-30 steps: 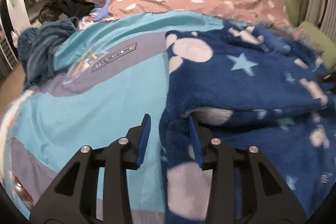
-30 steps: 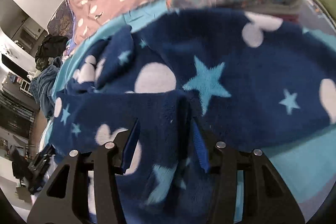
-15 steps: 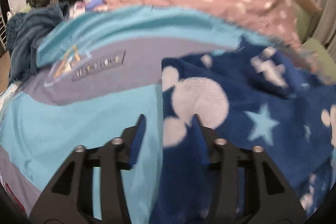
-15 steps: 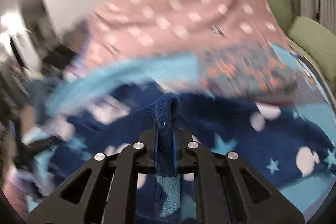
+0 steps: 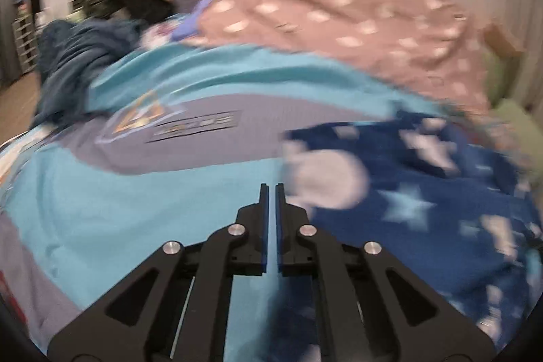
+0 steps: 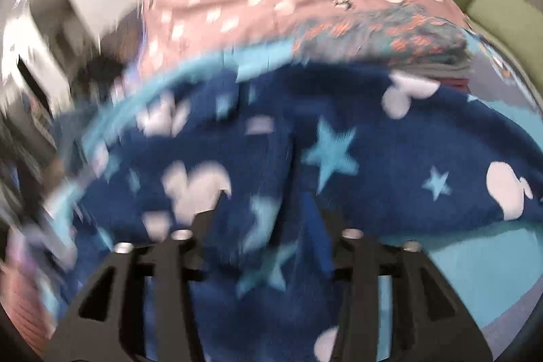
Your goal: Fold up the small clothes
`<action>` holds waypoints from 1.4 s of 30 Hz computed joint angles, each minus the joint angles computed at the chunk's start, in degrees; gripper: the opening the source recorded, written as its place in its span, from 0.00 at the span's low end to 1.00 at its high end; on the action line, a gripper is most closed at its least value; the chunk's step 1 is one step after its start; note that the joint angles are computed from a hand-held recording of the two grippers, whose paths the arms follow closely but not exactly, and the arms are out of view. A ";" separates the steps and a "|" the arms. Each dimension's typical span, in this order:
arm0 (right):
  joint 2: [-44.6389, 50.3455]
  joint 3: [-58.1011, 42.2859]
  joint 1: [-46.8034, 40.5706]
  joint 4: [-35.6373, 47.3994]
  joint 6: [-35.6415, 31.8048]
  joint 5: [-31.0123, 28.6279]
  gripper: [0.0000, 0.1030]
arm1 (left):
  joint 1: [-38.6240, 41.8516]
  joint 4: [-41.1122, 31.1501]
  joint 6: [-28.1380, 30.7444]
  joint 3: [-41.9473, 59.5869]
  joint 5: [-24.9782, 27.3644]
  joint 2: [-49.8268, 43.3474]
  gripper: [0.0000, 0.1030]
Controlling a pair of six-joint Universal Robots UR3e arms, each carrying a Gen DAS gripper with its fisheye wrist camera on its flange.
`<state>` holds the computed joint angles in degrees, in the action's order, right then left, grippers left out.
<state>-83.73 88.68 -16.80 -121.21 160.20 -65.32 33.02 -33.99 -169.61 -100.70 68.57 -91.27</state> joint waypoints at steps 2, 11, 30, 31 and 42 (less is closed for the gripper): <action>-2.46 4.73 -1.36 -3.60 0.24 1.20 0.54 | -2.83 -4.25 3.98 -0.48 -1.87 1.66 0.31; -9.83 11.83 -32.72 4.67 5.74 16.08 0.55 | -14.31 0.18 9.20 -3.08 11.91 -2.77 0.53; 12.79 -0.53 -47.58 -9.65 34.49 32.92 0.16 | -22.91 -4.08 -2.24 0.40 0.42 -5.28 0.47; 11.57 -1.64 -46.42 -10.60 33.98 34.68 0.16 | -21.94 -4.05 -2.61 -0.04 -1.30 -5.12 0.47; -2.43 -6.29 -11.68 -6.04 7.97 37.01 0.17 | -19.87 -2.05 -2.99 -2.96 -5.25 -4.00 0.48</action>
